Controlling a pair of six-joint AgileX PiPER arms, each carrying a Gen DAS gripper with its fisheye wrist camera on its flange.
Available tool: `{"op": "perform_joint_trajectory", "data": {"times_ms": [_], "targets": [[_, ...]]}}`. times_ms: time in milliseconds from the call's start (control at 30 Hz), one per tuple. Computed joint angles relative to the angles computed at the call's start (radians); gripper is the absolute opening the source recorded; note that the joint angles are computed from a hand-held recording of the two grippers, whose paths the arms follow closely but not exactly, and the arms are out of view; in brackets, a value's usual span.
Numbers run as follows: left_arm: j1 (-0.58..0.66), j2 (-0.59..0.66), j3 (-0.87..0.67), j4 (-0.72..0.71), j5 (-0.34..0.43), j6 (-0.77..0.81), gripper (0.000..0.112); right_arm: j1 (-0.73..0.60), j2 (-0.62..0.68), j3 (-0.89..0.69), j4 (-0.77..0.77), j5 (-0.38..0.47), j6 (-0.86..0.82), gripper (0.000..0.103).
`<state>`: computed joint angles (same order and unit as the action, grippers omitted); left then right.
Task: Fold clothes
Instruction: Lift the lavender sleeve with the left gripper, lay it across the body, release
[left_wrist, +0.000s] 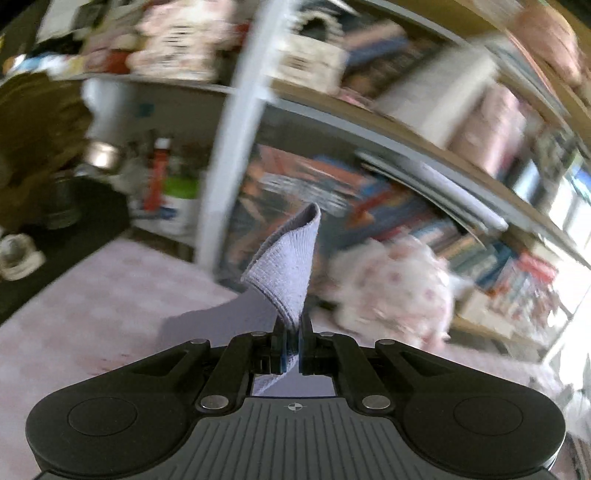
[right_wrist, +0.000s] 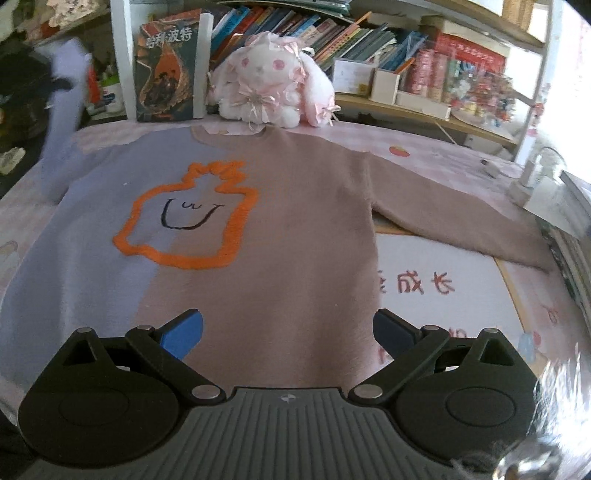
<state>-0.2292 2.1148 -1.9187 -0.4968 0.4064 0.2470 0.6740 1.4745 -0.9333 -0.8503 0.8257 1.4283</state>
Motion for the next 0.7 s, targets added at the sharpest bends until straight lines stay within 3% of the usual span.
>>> {"op": "perform_joint_trajectory", "data": {"times_ms": [167, 300, 533, 633, 700], "targets": [[-0.144, 0.056, -0.069, 0.334, 0.021, -0.297, 0.003, -0.126, -0.089, 0.101, 0.068, -0.158, -0.175, 0.099], [-0.215, 0.110, -0.131, 0.506, 0.048, -0.441, 0.003, -0.194, -0.147, 0.159, 0.110, -0.219, -0.282, 0.099], [-0.308, 0.206, -0.244, 0.641, 0.127, -0.546, 0.004, -0.310, -0.232, 0.236, 0.206, -0.268, -0.431, 0.099], [-0.340, 0.264, -0.323, 0.660, 0.199, -0.541, 0.004, -0.345, -0.259, 0.259, 0.234, -0.272, -0.464, 0.099], [-0.361, 0.277, -0.325, 0.668, 0.202, -0.517, 0.004, -0.361, -0.276, 0.273, 0.246, -0.268, -0.474, 0.099]]}}
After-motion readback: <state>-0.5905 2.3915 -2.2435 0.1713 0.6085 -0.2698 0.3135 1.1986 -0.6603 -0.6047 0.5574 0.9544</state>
